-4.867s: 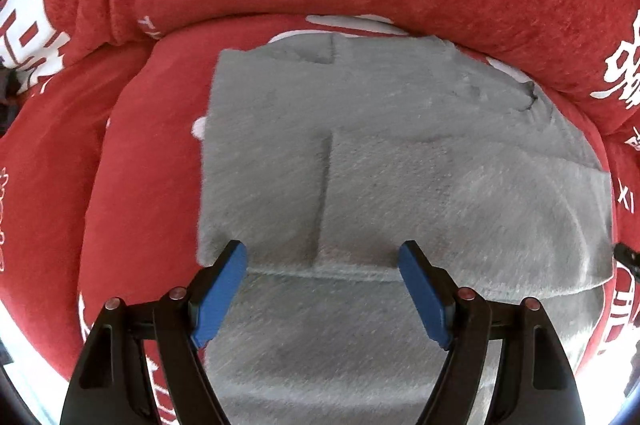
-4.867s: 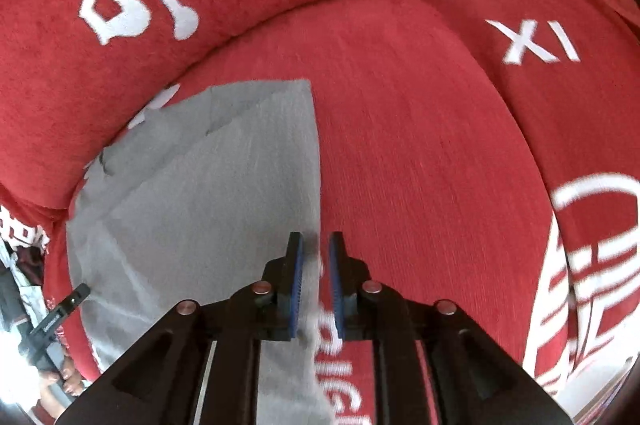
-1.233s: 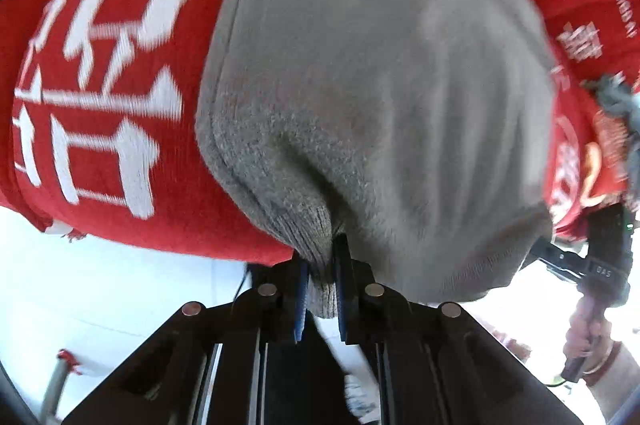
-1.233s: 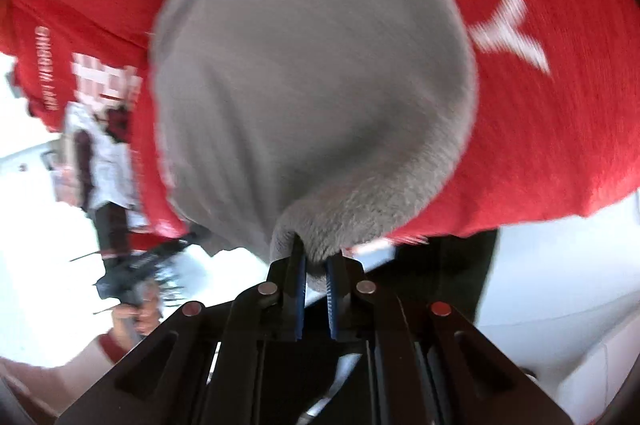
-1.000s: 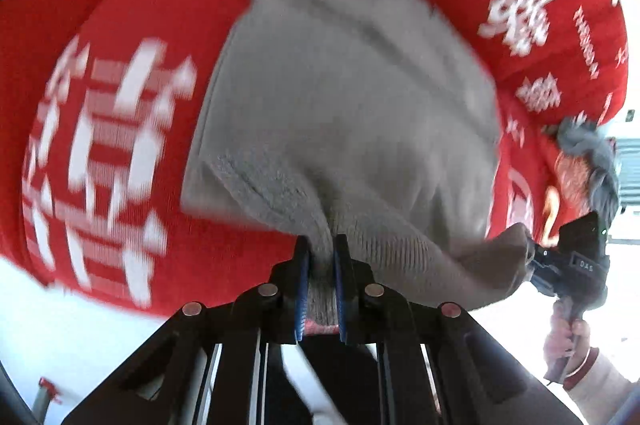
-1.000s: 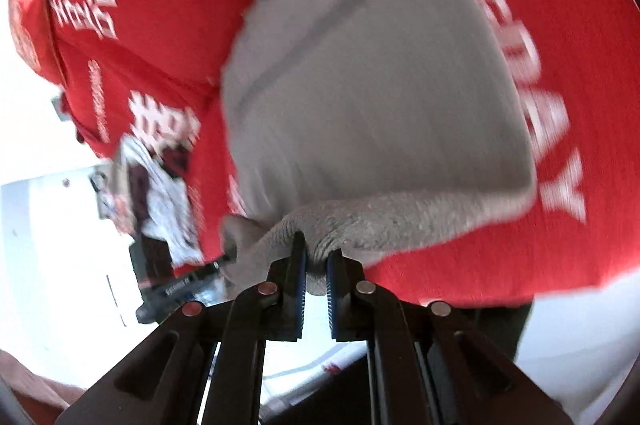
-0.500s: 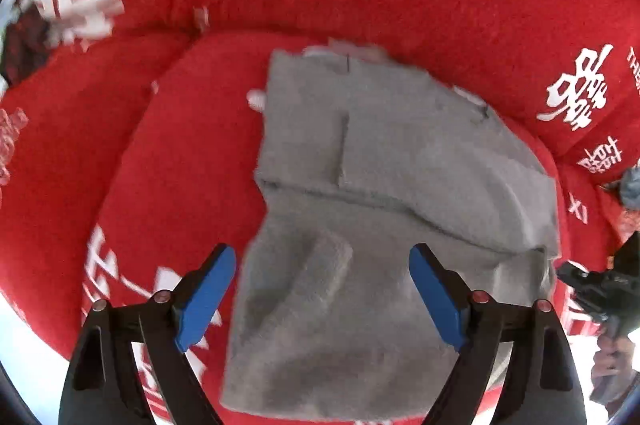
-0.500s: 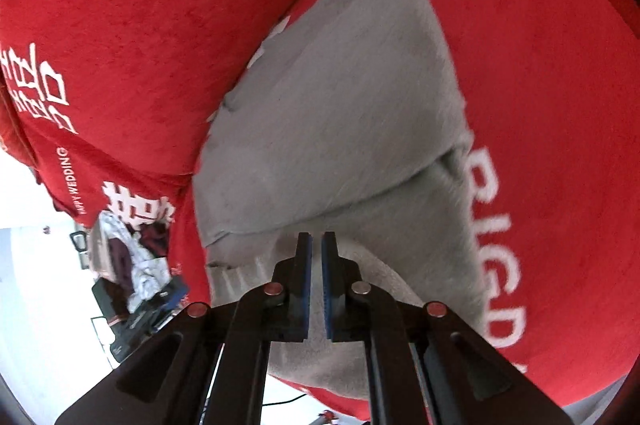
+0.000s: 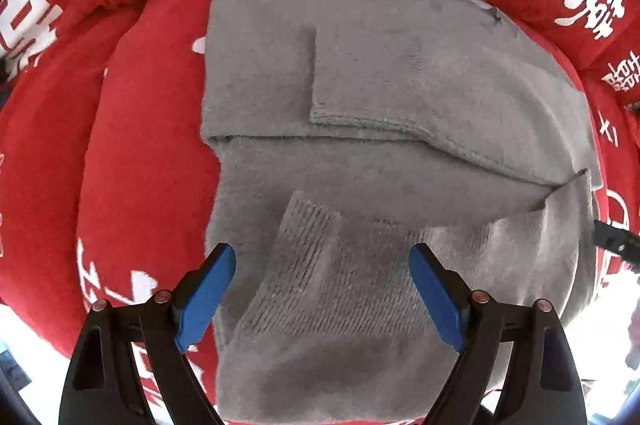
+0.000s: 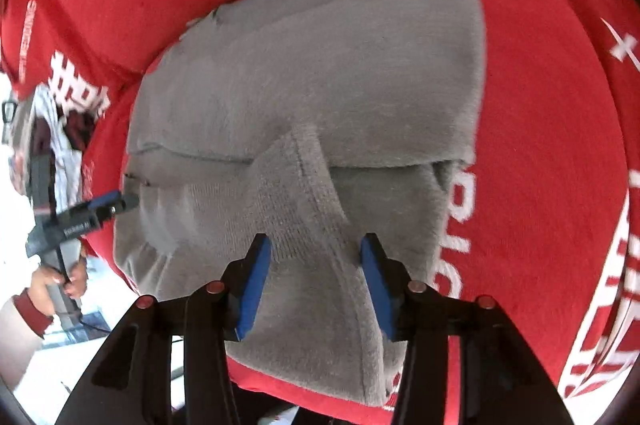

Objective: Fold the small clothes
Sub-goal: 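Grasp the sweatshirt hem with both grippers and lift it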

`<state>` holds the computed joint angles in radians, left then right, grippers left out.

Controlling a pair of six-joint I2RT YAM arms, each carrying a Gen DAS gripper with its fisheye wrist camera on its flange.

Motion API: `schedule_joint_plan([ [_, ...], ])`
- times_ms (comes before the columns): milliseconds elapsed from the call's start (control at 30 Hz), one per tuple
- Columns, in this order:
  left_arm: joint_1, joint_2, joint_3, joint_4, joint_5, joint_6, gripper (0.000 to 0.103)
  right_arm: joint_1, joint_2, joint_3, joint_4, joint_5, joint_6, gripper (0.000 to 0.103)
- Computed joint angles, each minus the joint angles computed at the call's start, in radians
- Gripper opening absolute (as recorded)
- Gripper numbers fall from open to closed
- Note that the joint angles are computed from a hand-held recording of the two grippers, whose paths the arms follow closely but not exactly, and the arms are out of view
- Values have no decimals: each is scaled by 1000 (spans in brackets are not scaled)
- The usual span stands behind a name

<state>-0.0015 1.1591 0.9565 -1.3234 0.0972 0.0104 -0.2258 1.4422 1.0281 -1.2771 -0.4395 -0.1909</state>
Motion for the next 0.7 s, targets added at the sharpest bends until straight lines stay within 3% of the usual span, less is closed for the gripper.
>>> schedule_joint_plan([
  [233,-82,-12,-37,16,-37,-17,85,75,-34,-52,92,41,69,52],
  [300,-88,-18,-43,19,-30,0,70,96,-46,-62,119,54,105,51],
  [333,-84,-18,-45,18,-21,11,56,113,-49,-67,130,63,122,51],
  [367,-78,-18,-48,17,-6,24,38,142,-54,-72,141,86,144,43],
  [400,-71,-18,-48,13,12,41,32,170,-58,-75,144,114,160,33],
  [433,-66,-20,-45,9,24,53,21,204,-63,-78,142,154,178,7],
  [467,-62,-27,-34,-2,33,70,8,242,-75,-78,137,195,201,6],
  [700,43,-36,152,-114,134,160,8,353,-183,41,31,276,287,6],
])
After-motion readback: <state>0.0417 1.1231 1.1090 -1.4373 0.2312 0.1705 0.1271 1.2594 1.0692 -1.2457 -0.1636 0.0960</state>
